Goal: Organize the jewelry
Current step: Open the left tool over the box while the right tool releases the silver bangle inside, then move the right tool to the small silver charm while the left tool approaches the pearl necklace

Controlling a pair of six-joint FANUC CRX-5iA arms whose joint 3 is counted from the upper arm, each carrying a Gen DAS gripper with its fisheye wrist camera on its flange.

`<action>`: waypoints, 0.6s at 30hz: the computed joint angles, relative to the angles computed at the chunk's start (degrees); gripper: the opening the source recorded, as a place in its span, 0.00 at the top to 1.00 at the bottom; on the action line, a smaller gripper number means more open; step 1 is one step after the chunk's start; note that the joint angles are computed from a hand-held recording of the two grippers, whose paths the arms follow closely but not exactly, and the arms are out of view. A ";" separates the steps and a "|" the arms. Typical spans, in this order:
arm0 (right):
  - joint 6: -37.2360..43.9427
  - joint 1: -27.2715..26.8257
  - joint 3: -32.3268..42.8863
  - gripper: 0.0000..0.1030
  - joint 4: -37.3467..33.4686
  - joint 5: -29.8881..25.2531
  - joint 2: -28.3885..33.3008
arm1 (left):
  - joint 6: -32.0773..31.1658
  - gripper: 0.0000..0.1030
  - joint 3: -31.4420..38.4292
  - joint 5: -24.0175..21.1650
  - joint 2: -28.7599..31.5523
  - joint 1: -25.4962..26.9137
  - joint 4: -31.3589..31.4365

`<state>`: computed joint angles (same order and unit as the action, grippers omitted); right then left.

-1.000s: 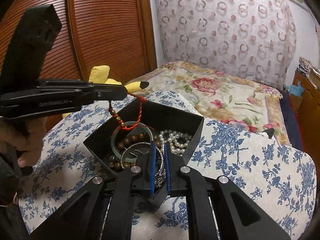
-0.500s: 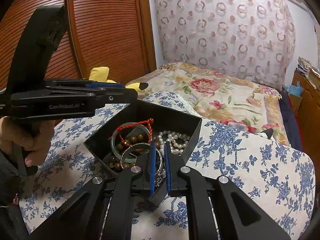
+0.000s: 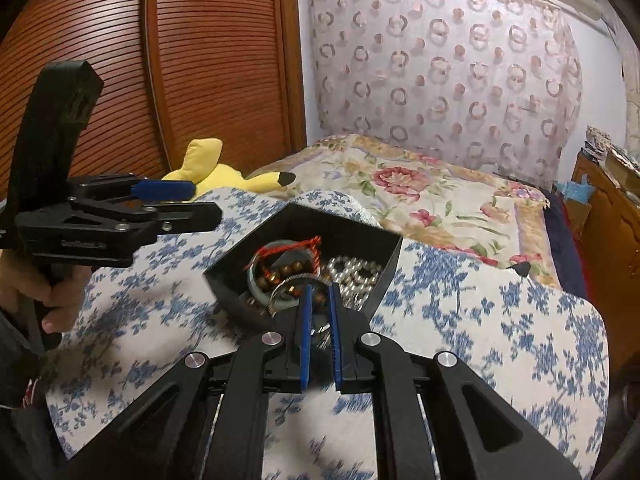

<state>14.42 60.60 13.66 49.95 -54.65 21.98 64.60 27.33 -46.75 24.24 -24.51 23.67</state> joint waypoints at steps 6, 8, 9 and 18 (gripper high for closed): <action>-2.23 2.95 -1.01 0.89 -0.28 -3.26 -0.35 | -3.37 0.26 -8.07 1.43 -5.09 0.86 1.84; -3.45 3.79 -1.77 0.89 -0.39 -4.16 -0.70 | -4.10 0.25 -9.91 1.79 -6.19 1.05 2.29; -4.06 4.06 -2.35 0.89 -0.39 -4.27 -0.95 | -4.35 0.24 -10.91 1.87 -6.77 1.13 2.41; -7.77 6.99 -4.89 0.81 -1.96 -8.01 -2.05 | -5.57 0.15 -16.47 1.59 -9.82 1.78 1.94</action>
<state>6.65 67.59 8.77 47.99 -62.66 19.93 59.03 10.86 -45.16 14.42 -22.73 25.61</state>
